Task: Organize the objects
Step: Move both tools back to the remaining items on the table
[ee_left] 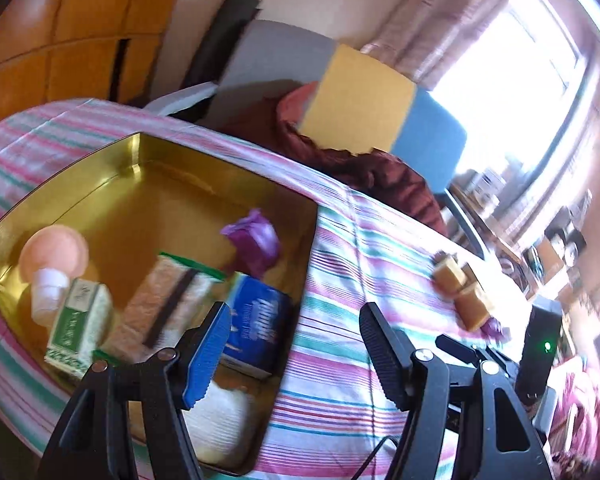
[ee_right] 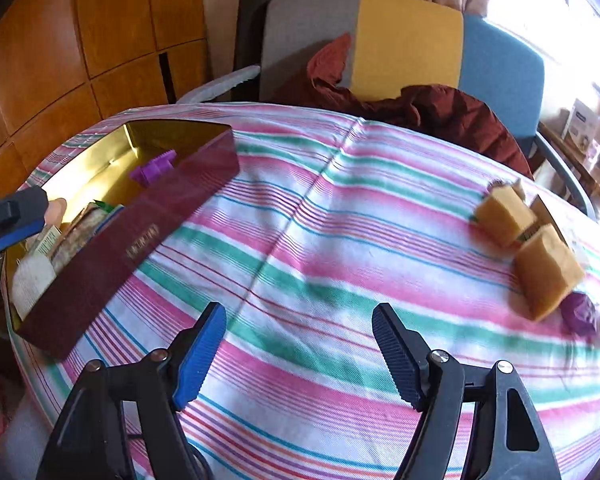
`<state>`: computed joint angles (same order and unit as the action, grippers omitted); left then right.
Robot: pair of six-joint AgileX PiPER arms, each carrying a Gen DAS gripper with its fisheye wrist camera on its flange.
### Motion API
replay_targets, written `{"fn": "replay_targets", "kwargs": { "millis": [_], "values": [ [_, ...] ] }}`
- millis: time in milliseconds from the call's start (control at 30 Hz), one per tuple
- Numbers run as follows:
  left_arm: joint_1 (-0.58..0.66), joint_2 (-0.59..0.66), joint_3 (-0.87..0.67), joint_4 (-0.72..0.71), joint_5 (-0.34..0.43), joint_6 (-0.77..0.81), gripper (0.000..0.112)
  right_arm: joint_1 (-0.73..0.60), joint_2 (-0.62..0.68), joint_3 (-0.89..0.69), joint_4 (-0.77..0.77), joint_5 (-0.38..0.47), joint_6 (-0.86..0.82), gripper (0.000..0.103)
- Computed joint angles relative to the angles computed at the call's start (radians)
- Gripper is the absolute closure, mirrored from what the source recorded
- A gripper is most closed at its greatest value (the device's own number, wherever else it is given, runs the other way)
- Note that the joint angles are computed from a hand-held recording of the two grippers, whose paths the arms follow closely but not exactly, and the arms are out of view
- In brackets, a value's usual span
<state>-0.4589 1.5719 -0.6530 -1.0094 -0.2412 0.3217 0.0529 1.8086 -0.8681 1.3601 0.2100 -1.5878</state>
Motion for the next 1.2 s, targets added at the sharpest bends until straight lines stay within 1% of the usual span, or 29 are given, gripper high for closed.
{"fn": "replay_targets", "kwargs": {
  "millis": [100, 167, 400, 467, 633, 733, 800, 867, 933, 1000, 1033, 1100, 1200],
  "values": [
    [-0.047, 0.02, -0.017, 0.002, -0.014, 0.026, 0.045, -0.051, -0.008, 0.022, 0.032, 0.021, -0.058, 0.027],
    [-0.073, 0.033, -0.03, -0.003, -0.017, 0.05, 0.045, -0.082, -0.013, 0.03, 0.022, 0.03, -0.067, 0.027],
    [-0.165, 0.089, -0.068, 0.061, -0.014, 0.037, 0.045, -0.246, 0.014, 0.002, -0.186, 0.091, 0.073, 0.027],
    [-0.177, 0.105, -0.071, 0.153, -0.01, -0.043, 0.045, -0.297, 0.028, -0.021, -0.242, 0.106, 0.107, 0.027],
    [-0.227, 0.152, -0.087, 0.236, -0.008, -0.127, 0.045, -0.398, 0.062, -0.108, -0.26, 0.112, 0.113, 0.027],
    [-0.241, 0.166, -0.091, 0.234, -0.002, -0.135, 0.045, -0.426, 0.085, -0.192, -0.27, 0.124, 0.145, 0.027],
    [-0.245, 0.168, -0.091, 0.199, -0.001, -0.107, 0.045, -0.422, 0.106, -0.25, -0.291, 0.106, 0.177, 0.027],
    [-0.245, 0.163, -0.084, 0.184, -0.002, -0.096, 0.045, -0.405, 0.131, -0.308, -0.378, 0.08, 0.273, 0.025],
    [-0.247, 0.158, -0.075, 0.16, -0.008, -0.076, 0.045, -0.392, 0.162, -0.37, -0.506, 0.08, 0.417, 0.025],
    [-0.25, 0.152, -0.067, 0.135, -0.011, -0.056, 0.045, -0.386, 0.193, -0.422, -0.604, 0.112, 0.54, 0.025],
    [-0.253, 0.151, -0.063, 0.125, -0.016, -0.049, 0.045, -0.383, 0.203, -0.438, -0.625, 0.137, 0.572, 0.025],
    [-0.253, 0.154, -0.063, 0.108, -0.014, -0.036, 0.045, -0.375, 0.205, -0.432, -0.602, 0.172, 0.549, 0.025],
    [-0.248, 0.157, -0.063, 0.129, -0.01, -0.058, 0.045, -0.374, 0.158, -0.351, -0.457, 0.227, 0.344, 0.025]
  ]
}}
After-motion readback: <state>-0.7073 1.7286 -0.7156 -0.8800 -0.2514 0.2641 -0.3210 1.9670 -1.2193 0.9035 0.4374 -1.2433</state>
